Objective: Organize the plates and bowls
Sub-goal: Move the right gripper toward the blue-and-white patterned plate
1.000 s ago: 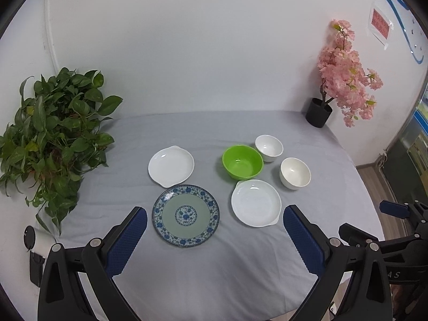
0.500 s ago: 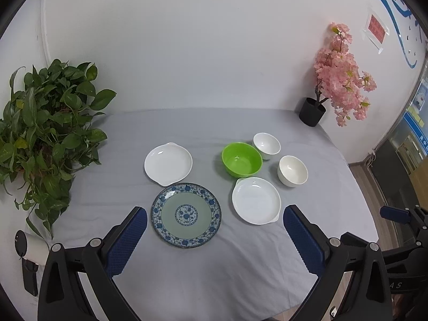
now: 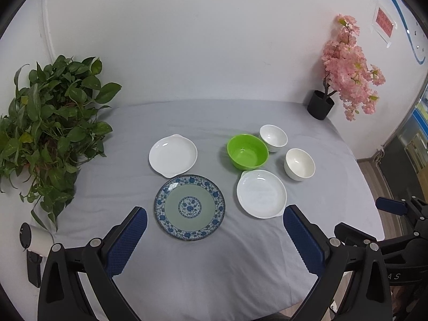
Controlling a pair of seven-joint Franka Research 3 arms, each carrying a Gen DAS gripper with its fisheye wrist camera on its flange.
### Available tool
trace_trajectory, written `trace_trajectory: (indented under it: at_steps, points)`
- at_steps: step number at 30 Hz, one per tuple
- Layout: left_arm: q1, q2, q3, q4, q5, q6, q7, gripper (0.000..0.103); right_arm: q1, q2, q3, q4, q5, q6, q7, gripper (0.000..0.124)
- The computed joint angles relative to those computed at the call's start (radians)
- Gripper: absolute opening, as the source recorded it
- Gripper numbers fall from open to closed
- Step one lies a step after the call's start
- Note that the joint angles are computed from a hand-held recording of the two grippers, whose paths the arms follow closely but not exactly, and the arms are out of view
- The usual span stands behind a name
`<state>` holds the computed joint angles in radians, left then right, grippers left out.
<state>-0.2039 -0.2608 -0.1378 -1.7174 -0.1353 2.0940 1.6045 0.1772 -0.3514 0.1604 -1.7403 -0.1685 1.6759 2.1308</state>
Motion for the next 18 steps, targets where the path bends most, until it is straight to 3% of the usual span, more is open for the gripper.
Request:
trace_trajectory:
  at_steps: [11,18]
  points:
    - [-0.011,0.102,-0.068,0.141,0.137,-0.064,-0.177,0.103,-0.015,-0.002,-0.063,-0.044,0.087,0.108,-0.157,0.102]
    - [-0.017,0.190,-0.071,0.250,0.155,-0.102,-0.219,0.103,-0.043,0.012,-0.077,-0.057,0.117,0.153,-0.201,0.102]
